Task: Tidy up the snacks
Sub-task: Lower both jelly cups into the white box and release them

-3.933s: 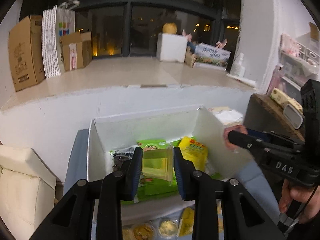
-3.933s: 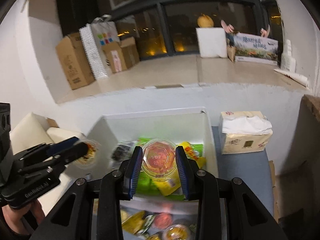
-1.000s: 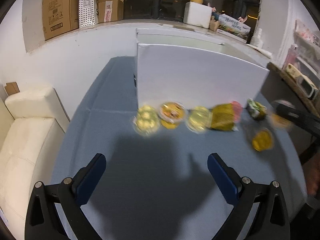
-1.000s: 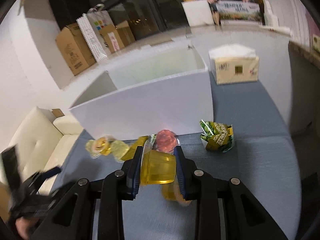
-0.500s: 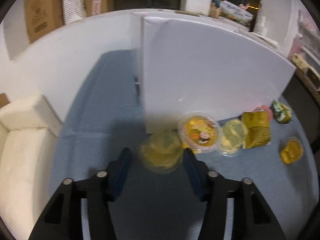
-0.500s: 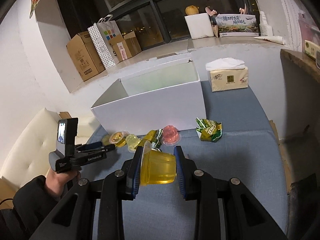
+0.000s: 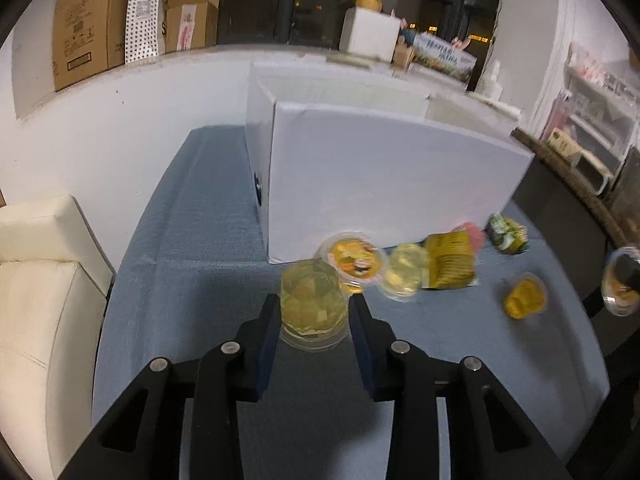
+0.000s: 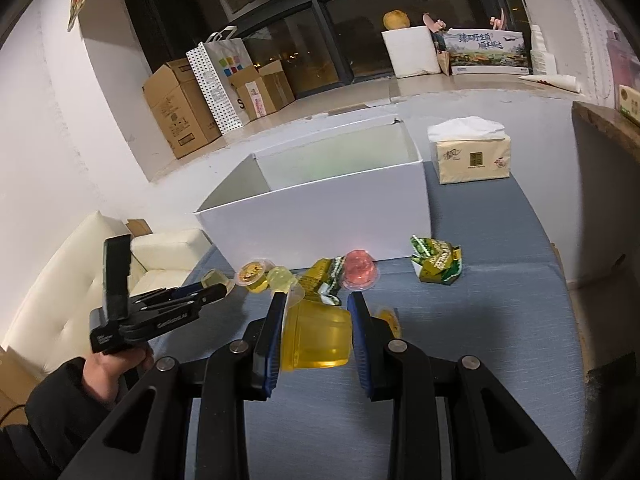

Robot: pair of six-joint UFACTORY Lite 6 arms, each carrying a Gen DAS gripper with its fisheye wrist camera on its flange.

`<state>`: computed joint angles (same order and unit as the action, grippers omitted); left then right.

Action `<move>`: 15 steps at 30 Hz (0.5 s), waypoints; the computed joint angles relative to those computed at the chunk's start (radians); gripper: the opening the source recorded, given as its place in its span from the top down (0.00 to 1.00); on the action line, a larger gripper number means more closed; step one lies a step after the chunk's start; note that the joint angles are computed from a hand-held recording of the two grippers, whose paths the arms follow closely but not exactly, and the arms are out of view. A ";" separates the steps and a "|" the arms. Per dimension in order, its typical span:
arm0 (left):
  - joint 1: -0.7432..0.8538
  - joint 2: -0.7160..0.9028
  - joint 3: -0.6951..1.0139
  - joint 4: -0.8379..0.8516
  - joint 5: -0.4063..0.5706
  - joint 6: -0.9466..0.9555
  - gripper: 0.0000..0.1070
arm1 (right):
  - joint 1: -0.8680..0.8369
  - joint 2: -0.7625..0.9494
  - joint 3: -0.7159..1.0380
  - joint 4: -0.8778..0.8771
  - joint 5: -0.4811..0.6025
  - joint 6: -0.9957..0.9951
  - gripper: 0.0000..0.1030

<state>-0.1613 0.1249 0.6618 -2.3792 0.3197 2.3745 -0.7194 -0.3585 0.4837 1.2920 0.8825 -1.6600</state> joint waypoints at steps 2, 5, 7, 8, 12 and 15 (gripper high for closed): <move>-0.011 -0.093 -0.058 0.016 0.005 -0.033 0.64 | 0.007 -0.022 -0.004 -0.004 0.010 0.013 0.68; -0.021 -0.251 -0.129 0.121 -0.001 -0.163 0.64 | 0.027 -0.045 -0.001 -0.003 0.017 0.034 0.68; -0.056 -0.325 -0.120 0.203 -0.037 -0.274 0.64 | 0.058 -0.054 0.019 0.003 0.014 0.054 0.68; -0.073 -0.339 -0.104 0.229 -0.055 -0.312 0.64 | 0.073 -0.058 0.027 0.006 0.007 0.064 0.68; -0.105 -0.355 0.010 0.426 -0.102 -0.525 0.64 | 0.169 -0.007 0.140 0.027 -0.036 0.112 0.68; -0.116 -0.281 0.157 0.565 -0.124 -0.663 0.64 | 0.224 0.077 0.260 0.044 -0.065 0.149 0.68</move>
<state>-0.2776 -0.1561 0.8191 -1.8142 0.1962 1.7116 -0.4954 -0.2811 0.7440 1.3361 0.8173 -1.5106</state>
